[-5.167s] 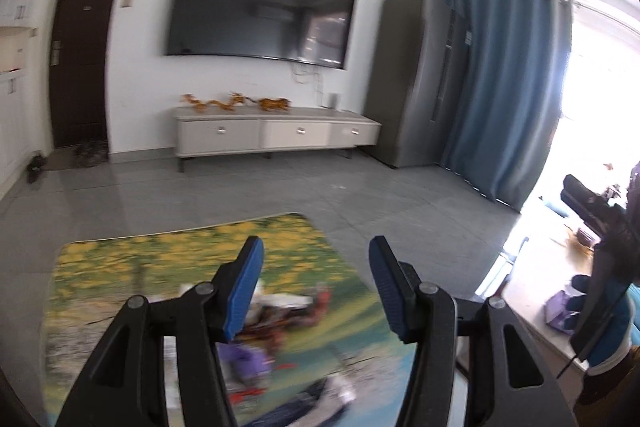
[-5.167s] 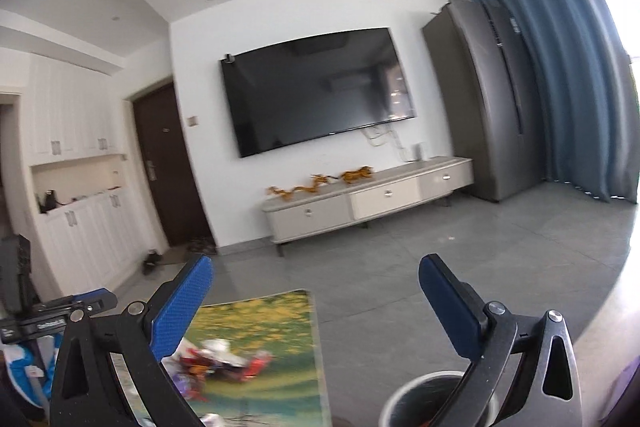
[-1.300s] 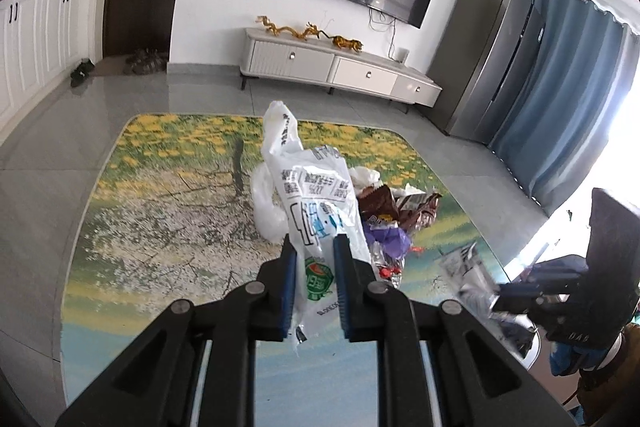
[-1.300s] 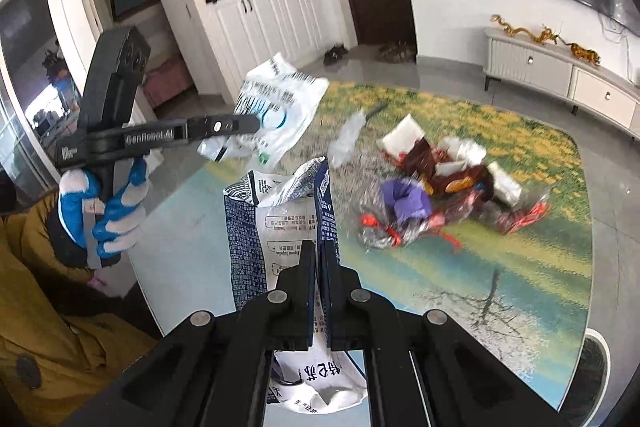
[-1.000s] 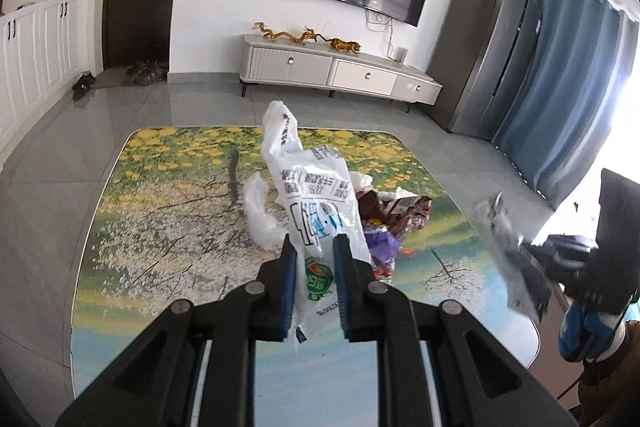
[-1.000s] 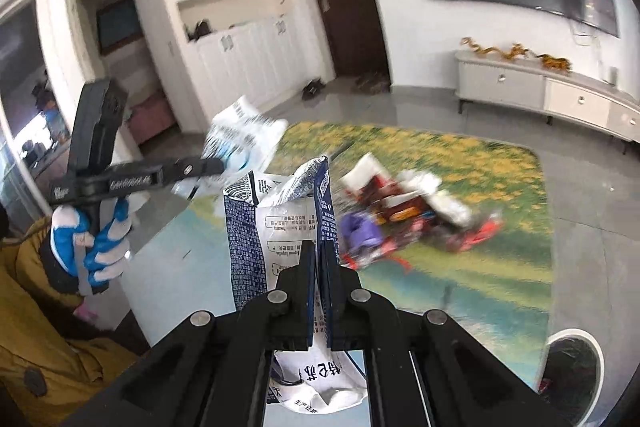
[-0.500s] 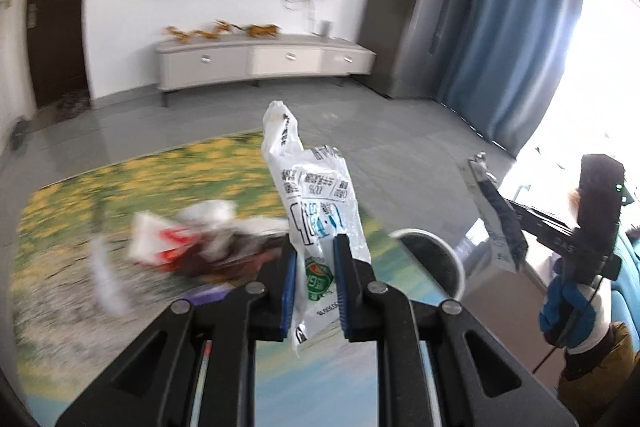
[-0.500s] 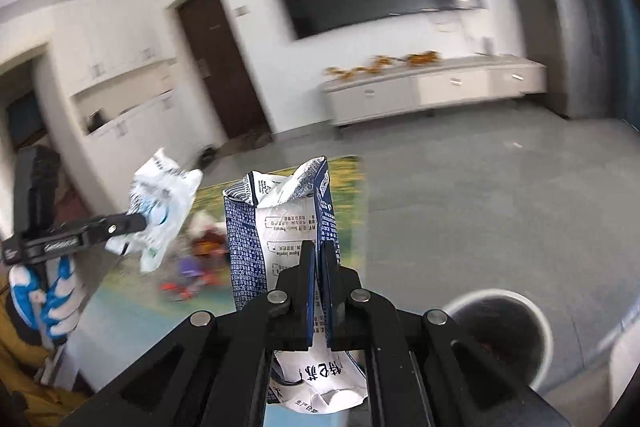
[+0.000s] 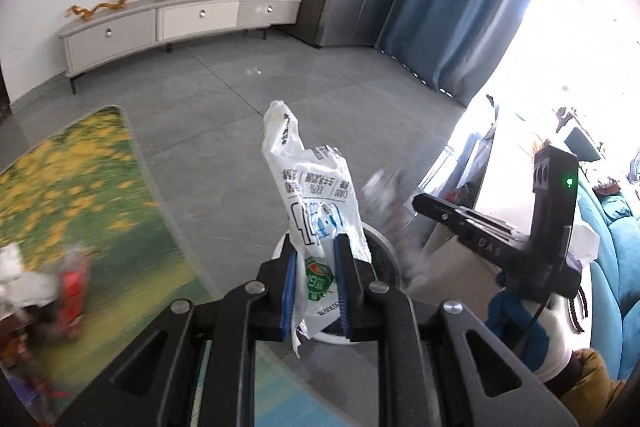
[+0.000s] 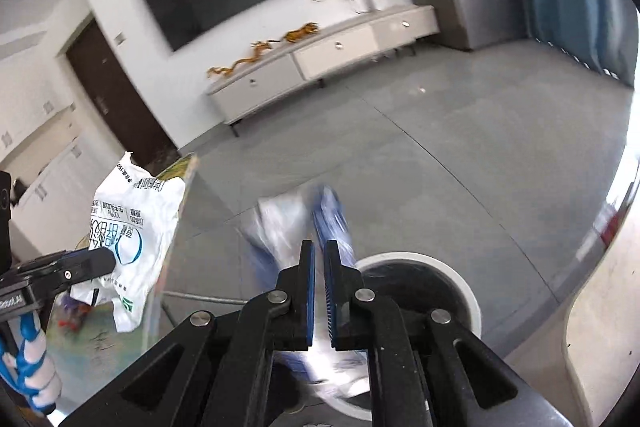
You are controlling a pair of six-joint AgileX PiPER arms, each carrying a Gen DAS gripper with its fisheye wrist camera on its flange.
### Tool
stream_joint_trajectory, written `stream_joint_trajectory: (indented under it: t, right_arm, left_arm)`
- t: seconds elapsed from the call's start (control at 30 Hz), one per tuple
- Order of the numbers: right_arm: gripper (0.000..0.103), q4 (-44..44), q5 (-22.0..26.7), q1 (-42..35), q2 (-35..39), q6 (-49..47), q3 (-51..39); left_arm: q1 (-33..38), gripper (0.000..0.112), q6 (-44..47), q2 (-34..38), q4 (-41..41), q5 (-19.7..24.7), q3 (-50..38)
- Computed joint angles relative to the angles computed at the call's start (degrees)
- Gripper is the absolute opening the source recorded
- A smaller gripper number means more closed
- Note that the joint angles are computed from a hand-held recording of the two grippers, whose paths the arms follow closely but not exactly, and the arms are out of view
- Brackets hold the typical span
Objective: Collect trash
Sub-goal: 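Carry bag and carton to the bin and release both into it, then move both tools back toward the remaining trash on the table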
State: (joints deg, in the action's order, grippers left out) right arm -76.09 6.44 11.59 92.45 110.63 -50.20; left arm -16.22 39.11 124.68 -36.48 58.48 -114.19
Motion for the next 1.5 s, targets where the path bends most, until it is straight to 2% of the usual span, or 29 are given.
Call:
stream_joint_trajectory:
  t: [0.07, 0.17, 0.23, 0.3, 0.33, 0.47, 0.6, 0.7, 0.73, 0.87, 1.0, 1.2, 1.37, 1.5]
  right_arm:
    - [0.007, -4.3, -0.5, -1.7, 0.5, 4.6, 1.0]
    - [0.013, -0.4, 0.5, -2.4, 1.0, 1.5, 1.2]
    - [0.026, -3.7, 1.9, -1.9, 0.0, 5.5, 2.6]
    - [0.042, -3.4, 3.9, -1.1, -0.5, 5.7, 3.1]
    - [0.045, -3.6, 4.9, -0.7, -1.2, 6.4, 3.8]
    - [0.05, -5.1, 6.2, -0.5, -3.0, 9.0, 5.4]
    - [0.07, 2.4, 9.8, 1.5, -4.9, 2.1, 3.8]
    - [0.082, 6.6, 14.8, 5.0, -7.0, -2.1, 2.1]
    - [0.083, 8.3, 17.7, 6.9, -8.1, -3.9, 1.1]
    - [0.102, 9.7, 27.6, 13.2, -9.6, -5.7, -3.6]
    - [0.103, 6.9, 34.8, 19.3, -11.6, -4.5, -8.1]
    - [0.103, 2.0, 45.2, 29.6, -11.6, -5.6, -16.4]
    - [0.103, -0.1, 48.6, 34.5, -8.9, -7.7, -23.7]
    - [0.103, -0.2, 46.7, 36.2, -6.1, -8.6, -28.1]
  left_arm:
    - [-1.9, 0.02, -2.2, 3.0, 0.1, 1.0, -3.5]
    - [-4.4, 0.024, -5.4, 7.8, 1.1, 2.7, -9.3]
    - [-5.3, 0.034, -6.2, 9.0, 1.1, 3.2, -10.4]
    - [-5.4, 0.05, -6.5, 9.1, 0.0, 3.4, -10.0]
    - [-5.2, 0.052, -6.1, 8.9, -0.5, 3.2, -9.4]
    - [-4.3, 0.053, -4.3, 6.7, -1.4, 2.6, -6.3]
    - [-3.1, 0.053, -2.0, 2.3, -2.4, 0.4, -1.3]
    - [-1.7, 0.053, -0.3, -1.2, -3.3, -1.2, 2.4]
    - [-1.2, 0.053, 0.0, -1.9, -3.5, -1.3, 2.9]
    - [2.0, 0.053, 2.7, -6.8, -5.3, -2.4, 7.1]
    - [6.4, 0.059, 5.9, -10.9, -7.9, -1.8, 9.8]
    - [15.5, 0.06, 11.4, -15.2, -12.8, 1.3, 11.8]
    - [24.2, 0.06, 13.9, -15.6, -14.2, 4.6, 10.0]
    - [30.9, 0.06, 16.1, -14.9, -14.7, 6.3, 8.7]
